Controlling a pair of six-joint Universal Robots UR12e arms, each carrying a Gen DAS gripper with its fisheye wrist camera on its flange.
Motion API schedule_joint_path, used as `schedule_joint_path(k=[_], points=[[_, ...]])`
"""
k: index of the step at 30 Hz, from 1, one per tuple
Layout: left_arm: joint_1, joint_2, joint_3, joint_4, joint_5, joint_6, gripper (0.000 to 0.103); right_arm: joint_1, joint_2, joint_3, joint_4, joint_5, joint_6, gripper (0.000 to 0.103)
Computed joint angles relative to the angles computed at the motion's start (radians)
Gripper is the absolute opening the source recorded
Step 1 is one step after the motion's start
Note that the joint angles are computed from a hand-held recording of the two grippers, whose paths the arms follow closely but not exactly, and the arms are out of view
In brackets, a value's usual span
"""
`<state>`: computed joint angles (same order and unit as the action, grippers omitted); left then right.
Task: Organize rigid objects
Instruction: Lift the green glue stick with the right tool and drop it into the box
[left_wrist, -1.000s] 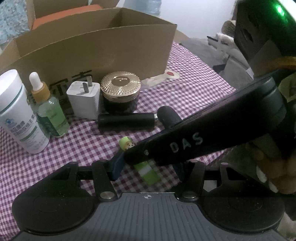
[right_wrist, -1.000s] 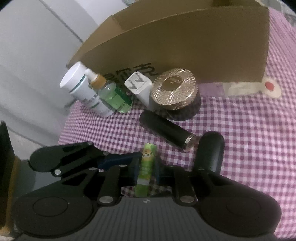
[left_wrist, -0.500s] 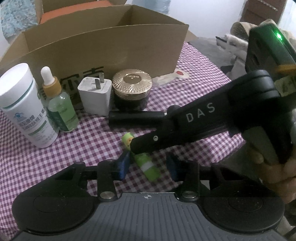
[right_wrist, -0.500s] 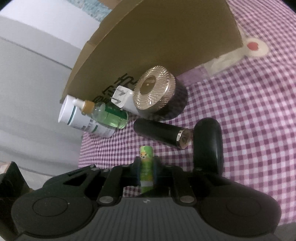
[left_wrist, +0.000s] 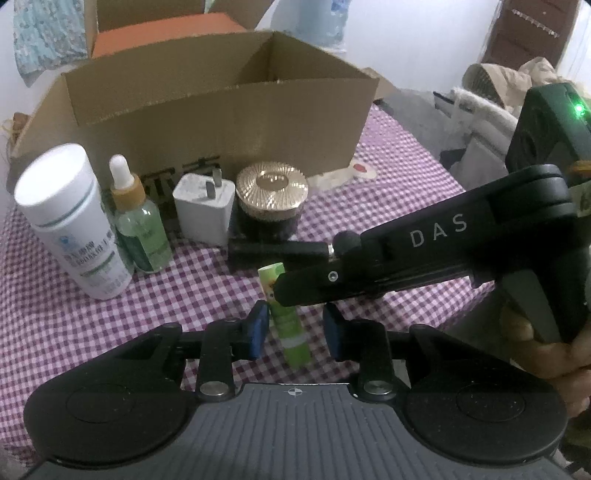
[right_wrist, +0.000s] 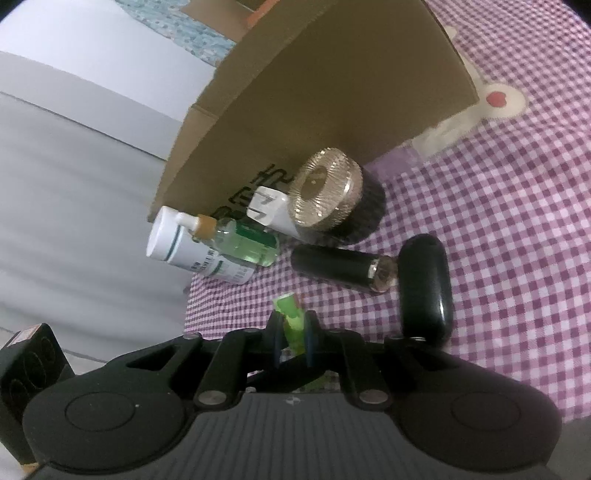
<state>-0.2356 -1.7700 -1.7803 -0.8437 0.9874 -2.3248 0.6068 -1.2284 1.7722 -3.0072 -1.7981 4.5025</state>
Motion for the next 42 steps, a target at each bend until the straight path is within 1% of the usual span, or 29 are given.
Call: schedule_joint_path(k=[6,10,14,18,20,24,28,30,33,36,38,40,42], points=[[0.021,0.025,0.001,0.017,-0.056,-0.005,0.031,0.015,-0.005,-0.040,0.025,-0.058,-0.053,0.013],[0.027,0.033,0.020,0.059,-0.097,-0.032,0.031,0.020,-0.012,-0.078,0.037,-0.106,-0.126,0.013],[0.028,0.019,0.072,0.098,-0.121,-0.080,0.031,0.004,-0.015,-0.122,0.037,-0.124,-0.217,0.013],[0.013,-0.017,0.145,0.128,-0.102,-0.144,0.031,-0.028,-0.005,-0.178,0.057,-0.107,-0.308,0.013],[0.003,-0.044,0.189,0.134,-0.082,-0.176,0.031,-0.050,0.007,-0.213,0.075,-0.086,-0.342,0.013],[-0.021,-0.106,0.283,0.095,-0.020,-0.230,0.031,-0.102,0.031,-0.263,0.110,-0.007,-0.364,0.013],[-0.028,-0.153,0.349,0.051,0.055,-0.249,0.031,-0.154,0.069,-0.310,0.145,0.097,-0.352,0.013],[-0.038,-0.180,0.383,0.030,0.100,-0.260,0.031,-0.179,0.094,-0.331,0.154,0.156,-0.332,0.013],[-0.045,-0.214,0.429,-0.020,0.150,-0.270,0.032,-0.206,0.129,-0.363,0.194,0.226,-0.311,0.013],[-0.050,-0.233,0.449,-0.040,0.191,-0.280,0.033,-0.227,0.156,-0.385,0.235,0.287,-0.298,0.015],[-0.052,-0.238,0.454,-0.040,0.208,-0.283,0.034,-0.236,0.166,-0.392,0.268,0.312,-0.280,0.015],[-0.050,-0.240,0.460,-0.050,0.203,-0.290,0.034,-0.242,0.174,-0.396,0.284,0.314,-0.280,0.016],[-0.049,-0.236,0.453,-0.031,0.202,-0.290,0.034,-0.245,0.175,-0.394,0.294,0.317,-0.270,0.016]])
